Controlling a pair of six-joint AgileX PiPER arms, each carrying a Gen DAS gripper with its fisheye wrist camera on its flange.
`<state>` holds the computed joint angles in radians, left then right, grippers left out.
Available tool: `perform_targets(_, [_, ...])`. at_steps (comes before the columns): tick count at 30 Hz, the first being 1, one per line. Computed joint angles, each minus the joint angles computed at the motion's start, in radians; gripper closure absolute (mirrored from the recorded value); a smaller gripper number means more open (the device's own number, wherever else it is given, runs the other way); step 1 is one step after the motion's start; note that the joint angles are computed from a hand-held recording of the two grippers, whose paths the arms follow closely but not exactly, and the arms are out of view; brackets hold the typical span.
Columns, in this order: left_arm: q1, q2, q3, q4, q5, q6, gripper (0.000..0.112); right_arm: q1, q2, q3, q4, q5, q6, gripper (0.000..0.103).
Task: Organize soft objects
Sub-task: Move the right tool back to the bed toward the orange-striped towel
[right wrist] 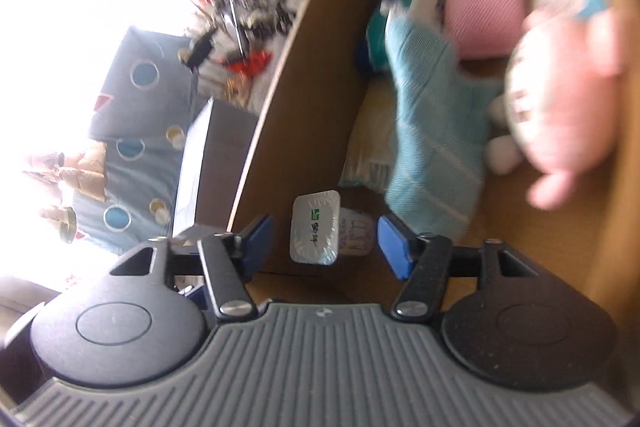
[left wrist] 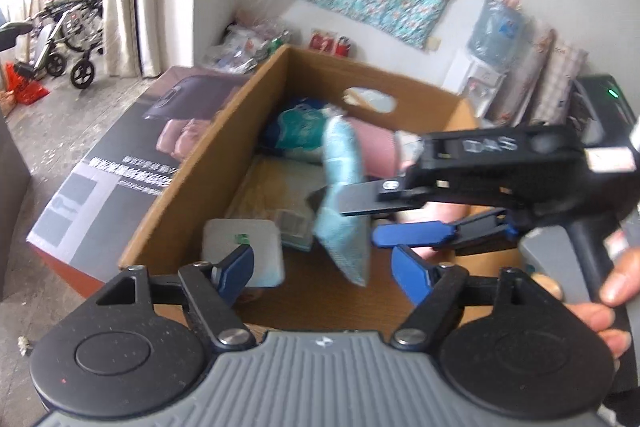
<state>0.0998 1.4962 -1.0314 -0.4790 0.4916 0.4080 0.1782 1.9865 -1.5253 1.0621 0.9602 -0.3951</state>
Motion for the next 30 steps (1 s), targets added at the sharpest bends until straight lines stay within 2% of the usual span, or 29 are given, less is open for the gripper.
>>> perform_targets(1, [-0.008, -0.018, 0.017, -0.031, -0.003, 0.028, 0.031, -0.024, -0.062, 0.082, 0.027, -0.027, -0.051, 0.033])
perform_targets(2, [-0.02, -0.036, 0.034, -0.056, -0.007, 0.045, 0.029, -0.058, -0.116, 0.152, 0.053, -0.039, -0.107, 0.034])
perform_targets(4, [-0.058, -0.068, 0.066, -0.096, -0.013, 0.071, 0.028, -0.144, -0.212, 0.279, 0.125, -0.022, -0.225, 0.025])
perform_targets(6, [-0.103, -0.095, 0.096, -0.149, -0.018, 0.117, 0.026, -0.223, -0.316, 0.393, 0.145, -0.032, -0.294, 0.025])
perform_targets(8, [-0.157, -0.116, 0.119, -0.187, -0.031, 0.147, 0.025, -0.323, -0.408, 0.503, 0.193, 0.002, -0.374, 0.025])
perform_targets(11, [-0.246, -0.136, 0.152, -0.255, -0.069, 0.194, 0.025, -0.492, -0.506, 0.595, 0.205, 0.083, -0.445, 0.025])
perform_targets(16, [-0.417, -0.108, 0.185, -0.373, -0.164, 0.28, 0.024, -0.813, -0.614, 0.677, 0.119, 0.198, -0.555, 0.025])
perform_targets(18, [-0.494, -0.073, 0.179, -0.384, -0.208, 0.267, 0.025, -0.938, -0.639, 0.704, 0.079, 0.22, -0.625, 0.025])
perform_targets(20, [-0.547, -0.034, 0.172, -0.48, -0.241, 0.341, 0.026, -1.049, -0.648, 0.735, 0.036, 0.228, -0.711, 0.025])
perform_targets(24, [-0.628, 0.075, 0.087, -0.497, -0.263, 0.297, 0.037, -1.165, -0.629, 0.769, -0.04, 0.145, -0.86, 0.025])
perform_targets(27, [-0.676, 0.141, 0.022, -0.491, -0.277, 0.262, 0.045, -1.145, -0.583, 0.779, -0.056, 0.042, -0.947, 0.029])
perform_targets(28, [-0.691, 0.167, -0.003, -0.465, -0.279, 0.228, 0.048, -1.126, -0.559, 0.775, -0.059, 0.006, -0.964, 0.033])
perform_targets(30, [-0.717, 0.213, -0.055, -0.341, -0.275, 0.081, 0.057, -1.068, -0.52, 0.769, -0.066, -0.085, -0.988, 0.04])
